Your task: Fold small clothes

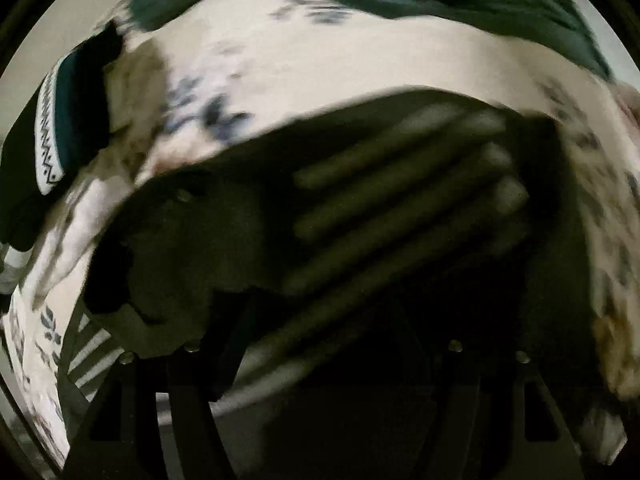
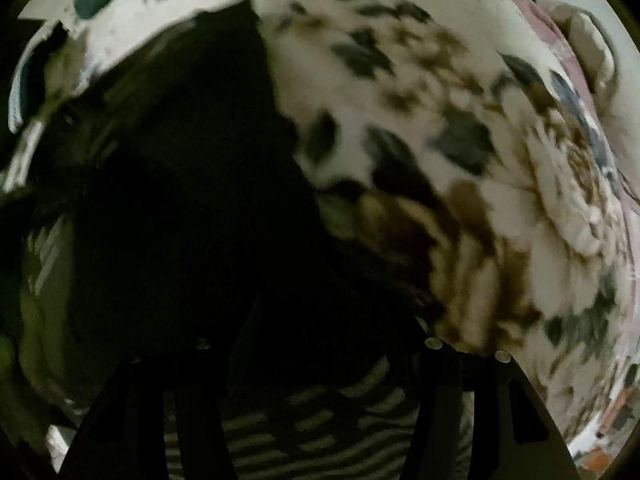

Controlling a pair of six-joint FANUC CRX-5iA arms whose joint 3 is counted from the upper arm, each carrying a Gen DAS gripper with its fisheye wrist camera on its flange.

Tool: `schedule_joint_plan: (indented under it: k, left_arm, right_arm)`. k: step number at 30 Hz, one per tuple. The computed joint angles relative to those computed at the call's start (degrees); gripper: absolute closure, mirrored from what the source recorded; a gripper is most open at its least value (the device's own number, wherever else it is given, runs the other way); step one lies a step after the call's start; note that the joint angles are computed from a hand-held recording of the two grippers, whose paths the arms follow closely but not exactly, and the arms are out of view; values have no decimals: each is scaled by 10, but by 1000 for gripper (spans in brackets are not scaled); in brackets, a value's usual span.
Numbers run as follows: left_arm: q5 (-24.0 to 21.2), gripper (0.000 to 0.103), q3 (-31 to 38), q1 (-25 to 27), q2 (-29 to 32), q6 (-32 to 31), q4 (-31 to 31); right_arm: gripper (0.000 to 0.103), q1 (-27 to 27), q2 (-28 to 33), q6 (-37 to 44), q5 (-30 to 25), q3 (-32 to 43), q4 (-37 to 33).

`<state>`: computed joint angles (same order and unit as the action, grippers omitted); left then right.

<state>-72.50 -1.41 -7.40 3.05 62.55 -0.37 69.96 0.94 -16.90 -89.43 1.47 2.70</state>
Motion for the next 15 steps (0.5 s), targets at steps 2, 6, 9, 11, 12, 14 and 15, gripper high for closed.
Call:
schedule_joint_plan:
  k: [2,6,9,11,12,14,15]
  left_arm:
    - [-1,35,14,26,13,19,16]
    - [-7,36,15,70,1,6,40]
    - [-7,36,-4,96,-32,-25,45]
    - [-1,36,-18,108,-58,-34,38]
    - [4,36,-28,119,-70,-41,33]
    - [9,36,-38,128,-85,-33,20]
    - [6,36,-42,140,-90,-32,14]
  right_arm:
    - [44,8,-10,-14,4,-4,-9]
    - [44,29,-27,-52,-9,2,18]
    - [44,32,-65,-79,38,-30,86]
    - [44,-1,-94,-97,141,-70,104]
    - [45,-23,-97,-93,182,-81,104]
    - [46,-63,-85,-59,225,-81,95]
    - [46,-89,-71,-23,246,-73,86]
